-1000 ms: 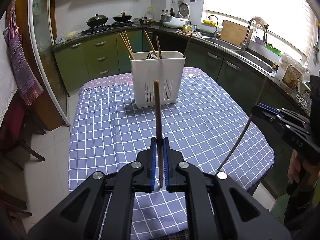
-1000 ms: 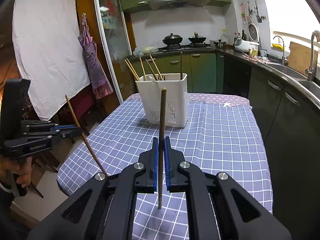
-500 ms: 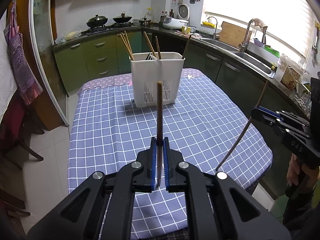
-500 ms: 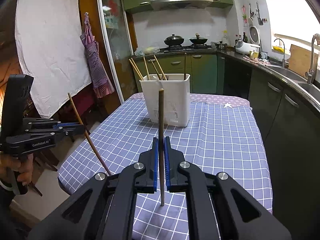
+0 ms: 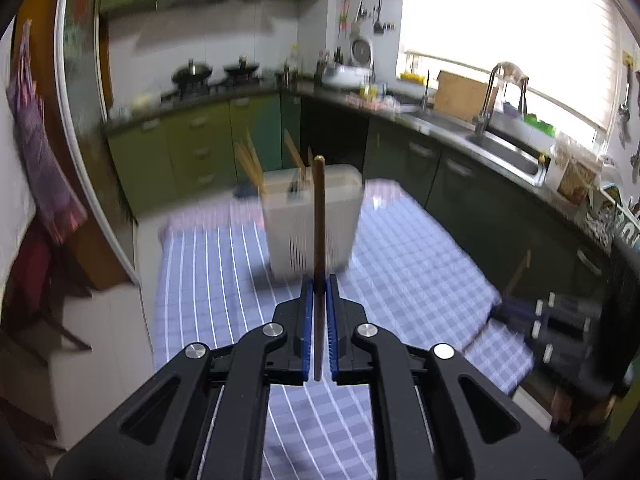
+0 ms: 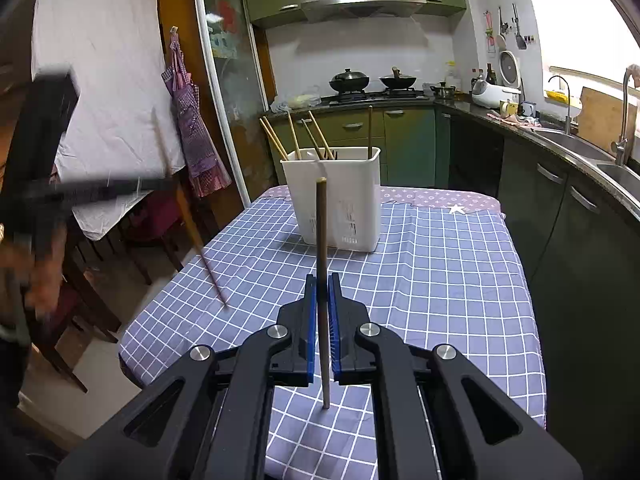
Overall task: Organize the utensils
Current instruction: 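Carry the left chopstick over the holder while the right gripper holds its chopstick upright, then lower the left gripper's chopstick into the white holder and open the left gripper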
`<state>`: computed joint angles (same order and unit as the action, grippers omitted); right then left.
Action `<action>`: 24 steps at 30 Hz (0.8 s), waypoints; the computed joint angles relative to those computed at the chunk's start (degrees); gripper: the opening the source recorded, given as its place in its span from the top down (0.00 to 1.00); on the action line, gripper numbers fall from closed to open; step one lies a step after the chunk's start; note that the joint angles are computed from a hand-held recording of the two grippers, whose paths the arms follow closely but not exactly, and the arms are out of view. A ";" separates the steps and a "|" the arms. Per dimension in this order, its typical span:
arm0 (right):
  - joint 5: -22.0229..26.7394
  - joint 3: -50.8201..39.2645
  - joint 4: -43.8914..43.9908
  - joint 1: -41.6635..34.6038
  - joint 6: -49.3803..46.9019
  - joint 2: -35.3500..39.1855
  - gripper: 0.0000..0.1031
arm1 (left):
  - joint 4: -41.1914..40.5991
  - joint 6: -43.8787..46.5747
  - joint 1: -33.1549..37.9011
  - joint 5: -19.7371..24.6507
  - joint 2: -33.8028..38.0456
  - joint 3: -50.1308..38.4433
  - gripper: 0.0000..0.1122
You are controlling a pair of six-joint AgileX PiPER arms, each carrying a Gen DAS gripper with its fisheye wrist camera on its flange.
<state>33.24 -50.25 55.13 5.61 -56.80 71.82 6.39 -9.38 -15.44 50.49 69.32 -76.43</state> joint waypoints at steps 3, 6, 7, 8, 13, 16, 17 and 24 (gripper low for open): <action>0.85 0.39 1.31 -1.05 -1.31 -0.19 0.94 | 0.89 0.49 0.63 0.11 5.82 -10.22 0.94; 1.91 0.74 2.63 -2.32 -2.60 -0.36 0.94 | 1.47 0.90 1.54 -1.29 11.93 -19.45 0.94; 2.17 0.87 3.05 -2.70 -3.04 -0.38 0.94 | 2.51 0.69 1.58 -1.60 14.59 -23.01 0.94; 2.25 0.91 3.15 -2.85 -3.05 -0.41 0.94 | 3.14 0.72 1.78 -2.15 17.20 -26.29 0.94; 3.85 0.84 5.10 -4.21 -4.72 0.03 0.94 | 6.11 -1.69 2.06 -2.63 28.10 -38.67 0.94; 4.58 0.81 5.77 -4.68 -5.17 0.16 0.94 | 8.58 -3.42 1.78 -0.85 34.08 -44.22 0.94; 4.78 0.69 5.85 -4.78 -5.23 0.26 0.94 | 8.98 -3.87 1.87 0.20 35.85 -45.77 0.94; 4.95 0.47 6.14 -4.68 -4.98 0.65 0.93 | 7.61 -2.35 3.38 -0.50 35.97 -38.67 0.77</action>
<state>38.19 -49.77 61.27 0.92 -61.78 72.47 14.00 -11.73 -12.06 49.99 105.28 -115.10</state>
